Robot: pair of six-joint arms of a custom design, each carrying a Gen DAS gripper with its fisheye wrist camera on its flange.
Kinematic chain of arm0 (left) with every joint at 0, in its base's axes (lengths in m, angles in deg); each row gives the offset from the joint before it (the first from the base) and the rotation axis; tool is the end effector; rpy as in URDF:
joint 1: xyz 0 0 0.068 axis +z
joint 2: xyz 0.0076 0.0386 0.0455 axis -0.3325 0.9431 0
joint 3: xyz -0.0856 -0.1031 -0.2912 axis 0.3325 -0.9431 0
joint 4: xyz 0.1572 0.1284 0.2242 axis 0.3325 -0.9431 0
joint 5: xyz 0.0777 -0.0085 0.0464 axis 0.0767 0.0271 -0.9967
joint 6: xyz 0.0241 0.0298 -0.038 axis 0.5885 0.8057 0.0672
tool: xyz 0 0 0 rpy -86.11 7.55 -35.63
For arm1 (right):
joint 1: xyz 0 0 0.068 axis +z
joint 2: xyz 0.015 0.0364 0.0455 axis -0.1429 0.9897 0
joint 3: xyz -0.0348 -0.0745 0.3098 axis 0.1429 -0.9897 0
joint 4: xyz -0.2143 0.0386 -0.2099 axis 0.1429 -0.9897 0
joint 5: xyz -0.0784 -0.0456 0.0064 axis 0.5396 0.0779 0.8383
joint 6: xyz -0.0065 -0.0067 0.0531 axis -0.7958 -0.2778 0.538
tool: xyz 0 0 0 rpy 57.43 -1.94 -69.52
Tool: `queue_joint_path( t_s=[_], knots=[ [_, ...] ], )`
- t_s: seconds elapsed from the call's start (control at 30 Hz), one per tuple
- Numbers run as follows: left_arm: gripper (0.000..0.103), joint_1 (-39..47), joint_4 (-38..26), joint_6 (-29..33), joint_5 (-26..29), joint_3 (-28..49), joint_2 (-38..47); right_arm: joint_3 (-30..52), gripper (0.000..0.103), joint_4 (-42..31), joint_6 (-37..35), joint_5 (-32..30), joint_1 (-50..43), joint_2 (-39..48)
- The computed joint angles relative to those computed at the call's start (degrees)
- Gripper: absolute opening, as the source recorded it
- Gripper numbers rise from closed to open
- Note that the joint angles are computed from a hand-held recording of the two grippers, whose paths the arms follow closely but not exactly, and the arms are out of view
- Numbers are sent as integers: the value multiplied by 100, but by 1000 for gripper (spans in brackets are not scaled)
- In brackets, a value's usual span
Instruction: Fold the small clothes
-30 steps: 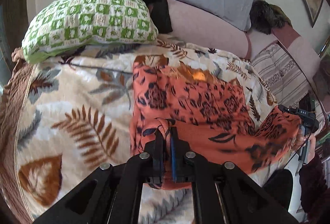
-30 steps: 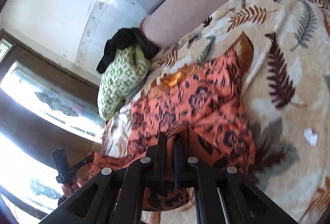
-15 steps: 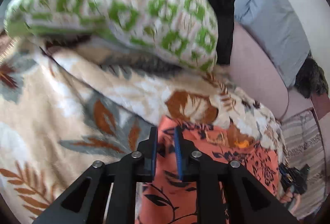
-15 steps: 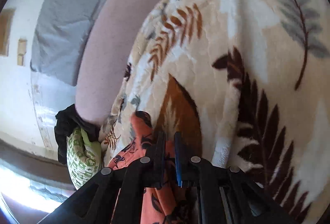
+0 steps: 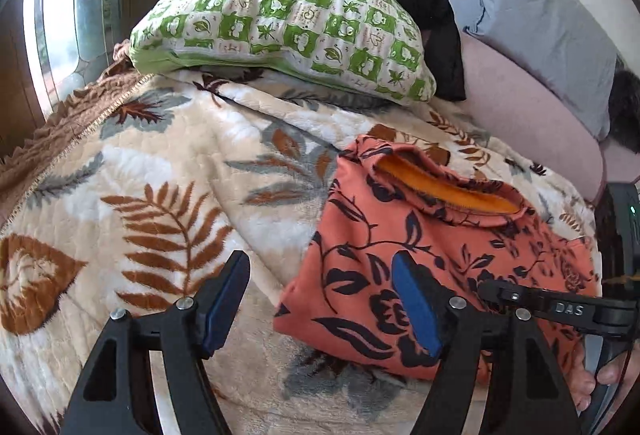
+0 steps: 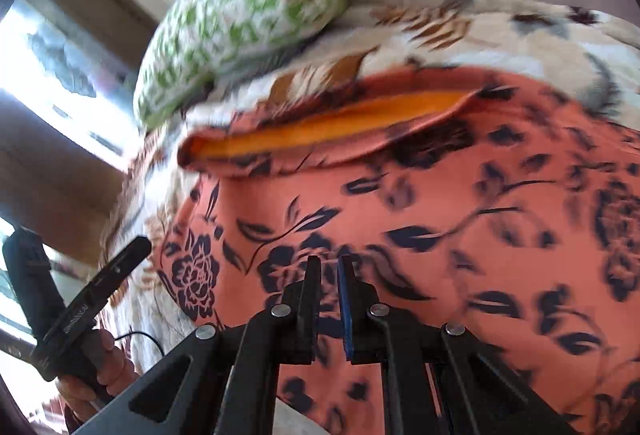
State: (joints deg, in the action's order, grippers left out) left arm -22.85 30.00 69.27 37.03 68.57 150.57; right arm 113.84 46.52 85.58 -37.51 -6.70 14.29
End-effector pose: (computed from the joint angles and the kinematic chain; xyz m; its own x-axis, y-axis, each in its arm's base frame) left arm 0.2993 -0.0195 0.1852 -0.7383 -0.1386 -0.6601 -0.0442 0.9865 -0.1577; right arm 0.3347 0.0258 0.1590 -0.9319 0.0348 -0.3611 -0.1458 0.8755 0.4607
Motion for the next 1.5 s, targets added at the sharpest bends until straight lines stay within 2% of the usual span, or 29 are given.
queue_joint_path(
  t_s=[0.1, 0.17, 0.23, 0.27, 0.33, 0.4, 0.53, 0.63, 0.7, 0.77, 0.8, 0.83, 0.9, 1.0, 1.03, 1.1, 1.13, 1.23, 1.33, 1.5],
  knots=[
    [74, 158, -131, 103, 55, 284, 374, 714, 12, 520, 737, 336, 680, 954],
    [74, 314, -210, 142, 258, 457, 539, 1538, 11, 603, 1206, 674, 780, 1538],
    [74, 386, -162, 107, 225, 493, 566, 2242, 11, 615, 1892, 879, 694, 1964],
    [74, 421, -157, 86, 232, 527, 596, 2269, 11, 943, 2269, 1045, 610, 1945],
    [74, 470, -241, 33, 323, 606, 646, 1660, 11, 2126, 2915, 1247, 327, 1471],
    [74, 444, -326, 46, 439, 620, 614, 1205, 11, 2360, 2972, 1016, -32, 964],
    [74, 97, -54, 250, 347, 334, 164, 316, 11, 1382, 1492, 861, -726, -328],
    [74, -236, -84, 490, 206, 271, 59, -452, 11, 519, 354, 548, -1889, -1302],
    [74, -458, -259, 686, -148, 369, 284, -978, 11, 177, -129, 204, -2843, -1775],
    [74, -662, -560, 877, -795, 617, 805, -1274, 11, -297, -837, -200, -3796, -1787],
    [75, -692, -630, 932, -982, 689, 1046, -1380, 11, -516, -1182, -117, -4119, -1614],
    [77, -643, -652, 956, -936, 722, 1185, -1459, 9, -602, -1369, 86, -4298, -1345],
    [77, -484, -693, 870, -744, 575, 926, -1566, 9, -914, -1891, -459, -4994, -1023],
    [77, -233, -547, 864, -486, -83, -96, -1424, 11, -1884, -2573, -1132, -5907, -1377],
    [77, -123, -707, 738, -341, -208, -370, -1358, 15, -2226, -2911, -1440, -6235, -1496],
    [77, 306, -1052, 504, 637, -465, -868, -1189, 50, -2850, -3470, -1828, -6724, -1518],
    [77, 536, -1142, 360, 1132, -626, -1071, -1113, 84, -3184, -3701, -1997, -6887, -1472],
    [77, 867, -1220, 18, 1978, -891, -1238, -1159, 86, -3665, -4169, -2683, -7250, -1300],
    [77, 901, -989, -216, 2339, -977, -1138, -1200, 85, -4063, -4548, -3091, -7295, -643],
    [75, 982, -445, -702, 2775, -936, -614, -1531, 77, -3167, -3638, -2997, -6916, 9]
  ],
)
